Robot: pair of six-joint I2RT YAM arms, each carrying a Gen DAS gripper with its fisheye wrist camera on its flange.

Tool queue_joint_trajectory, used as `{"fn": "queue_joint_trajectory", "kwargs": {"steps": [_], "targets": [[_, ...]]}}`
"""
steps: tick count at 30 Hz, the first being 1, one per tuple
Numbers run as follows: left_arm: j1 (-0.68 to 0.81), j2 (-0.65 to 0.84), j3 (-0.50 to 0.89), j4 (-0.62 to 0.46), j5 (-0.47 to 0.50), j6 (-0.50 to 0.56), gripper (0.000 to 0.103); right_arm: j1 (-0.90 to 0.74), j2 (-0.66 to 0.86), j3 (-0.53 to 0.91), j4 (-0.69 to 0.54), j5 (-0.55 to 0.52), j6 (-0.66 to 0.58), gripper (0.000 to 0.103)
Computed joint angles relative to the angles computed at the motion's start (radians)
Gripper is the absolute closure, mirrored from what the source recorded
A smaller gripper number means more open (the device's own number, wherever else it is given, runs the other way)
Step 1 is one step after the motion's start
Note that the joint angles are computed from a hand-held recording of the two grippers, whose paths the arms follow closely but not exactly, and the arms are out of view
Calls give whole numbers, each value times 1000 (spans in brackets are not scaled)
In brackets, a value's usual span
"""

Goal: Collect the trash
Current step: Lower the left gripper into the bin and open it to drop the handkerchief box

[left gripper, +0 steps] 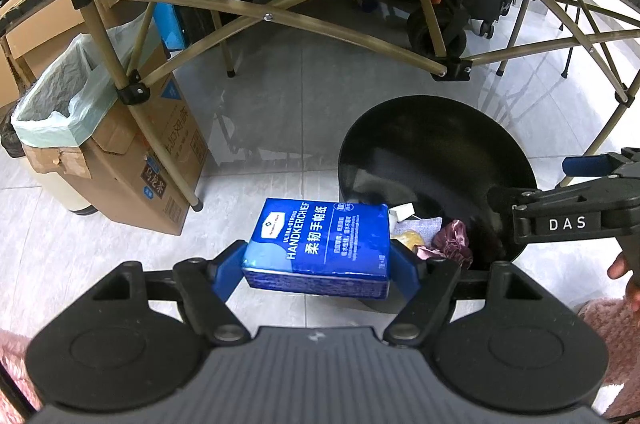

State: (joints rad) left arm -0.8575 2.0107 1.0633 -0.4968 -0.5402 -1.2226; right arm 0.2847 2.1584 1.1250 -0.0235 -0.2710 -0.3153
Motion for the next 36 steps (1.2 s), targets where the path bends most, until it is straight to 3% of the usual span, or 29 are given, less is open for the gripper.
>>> {"fn": "queue_joint_trajectory", "kwargs": {"steps": [16, 25, 36], "targets": [[20, 134, 201, -6, 2, 130, 28, -97, -43, 0, 67, 67, 39, 0], [60, 237, 347, -2, 30, 210, 28, -183, 7, 130, -24, 132, 154, 0], [120, 382, 518, 9, 65, 263, 28, -195, 48, 168, -31, 175, 182, 0]]}}
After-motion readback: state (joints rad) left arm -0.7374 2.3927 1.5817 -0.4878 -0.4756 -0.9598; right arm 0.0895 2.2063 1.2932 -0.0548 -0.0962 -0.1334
